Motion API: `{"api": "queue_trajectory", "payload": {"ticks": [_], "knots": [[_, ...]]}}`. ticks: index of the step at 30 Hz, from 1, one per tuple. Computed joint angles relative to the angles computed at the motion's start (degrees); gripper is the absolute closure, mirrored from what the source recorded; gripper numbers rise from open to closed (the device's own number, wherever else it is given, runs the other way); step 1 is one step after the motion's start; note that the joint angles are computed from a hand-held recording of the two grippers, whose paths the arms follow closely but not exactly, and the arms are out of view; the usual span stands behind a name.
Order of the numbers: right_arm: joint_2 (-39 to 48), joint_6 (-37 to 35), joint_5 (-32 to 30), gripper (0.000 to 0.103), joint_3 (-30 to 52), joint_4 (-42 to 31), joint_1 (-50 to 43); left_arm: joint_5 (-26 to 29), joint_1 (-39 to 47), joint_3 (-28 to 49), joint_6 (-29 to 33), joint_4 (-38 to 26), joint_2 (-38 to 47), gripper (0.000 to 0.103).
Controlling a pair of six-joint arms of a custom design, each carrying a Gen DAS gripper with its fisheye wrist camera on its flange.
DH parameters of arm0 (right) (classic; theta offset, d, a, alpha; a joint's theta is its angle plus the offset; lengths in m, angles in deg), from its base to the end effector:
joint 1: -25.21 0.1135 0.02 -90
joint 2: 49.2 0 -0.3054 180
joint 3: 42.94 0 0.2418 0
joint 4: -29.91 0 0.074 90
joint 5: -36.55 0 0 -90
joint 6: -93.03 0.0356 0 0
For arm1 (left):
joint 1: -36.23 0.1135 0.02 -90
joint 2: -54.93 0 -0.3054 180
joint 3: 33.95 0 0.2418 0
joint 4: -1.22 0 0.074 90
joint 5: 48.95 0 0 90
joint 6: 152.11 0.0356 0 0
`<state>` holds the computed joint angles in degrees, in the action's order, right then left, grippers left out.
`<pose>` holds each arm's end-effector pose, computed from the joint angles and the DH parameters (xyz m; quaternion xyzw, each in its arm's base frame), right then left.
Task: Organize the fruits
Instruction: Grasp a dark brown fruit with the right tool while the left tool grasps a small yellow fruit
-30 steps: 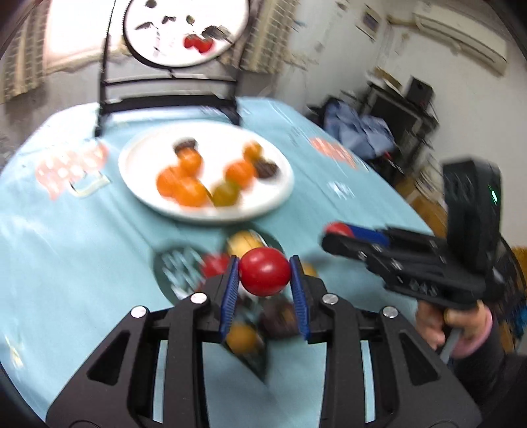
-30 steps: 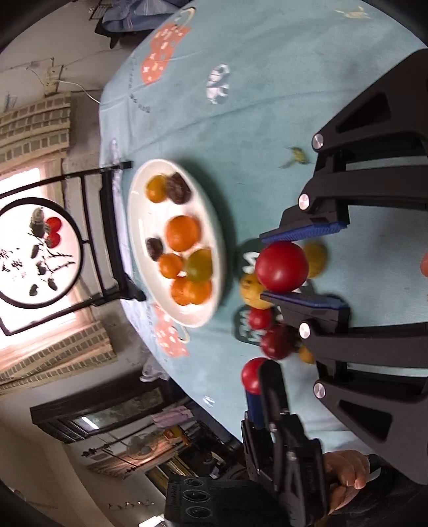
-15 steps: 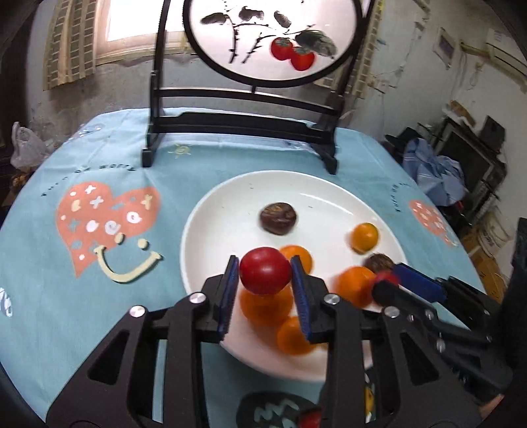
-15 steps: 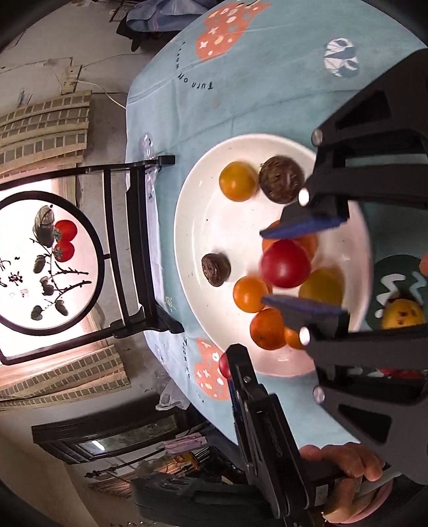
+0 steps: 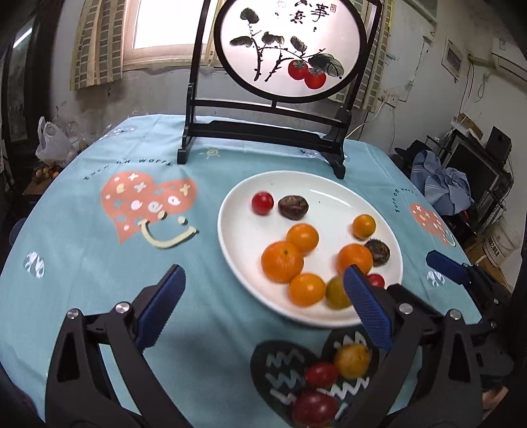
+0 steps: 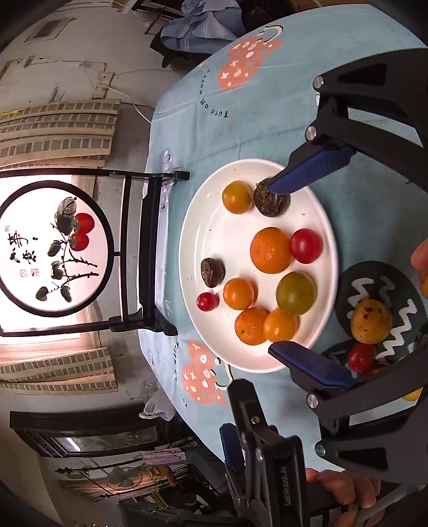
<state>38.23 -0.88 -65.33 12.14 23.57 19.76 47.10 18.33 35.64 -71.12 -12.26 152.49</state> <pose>0.2949 -0.0208 0.2212 -0.0328 0.8971 0.0578 0.4368 0.3374 -0.1129 0.2304 0.0922 0.9059 -0.1423 0.3881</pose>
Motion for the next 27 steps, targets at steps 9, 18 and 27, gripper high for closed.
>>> {"api": "queue_trajectory", "payload": {"ticks": [9, 18, 27], "knots": [[-0.54, -4.2, -9.08, 0.012, -6.0, -3.77, -5.89, -0.78, 2.53, -11.37, 2.98, 5.31, -2.26, 0.005], [-8.23, -9.42, -21.9, 0.012, -9.7, -10.22, -8.61, 2.58, 5.78, -12.07, 1.83, 3.59, -3.11, 0.005], [-7.96, -14.93, -14.04, 0.03, -12.54, -10.82, 2.03, 2.67, 5.89, -11.93, 2.0, 2.12, -3.47, 0.005]]}}
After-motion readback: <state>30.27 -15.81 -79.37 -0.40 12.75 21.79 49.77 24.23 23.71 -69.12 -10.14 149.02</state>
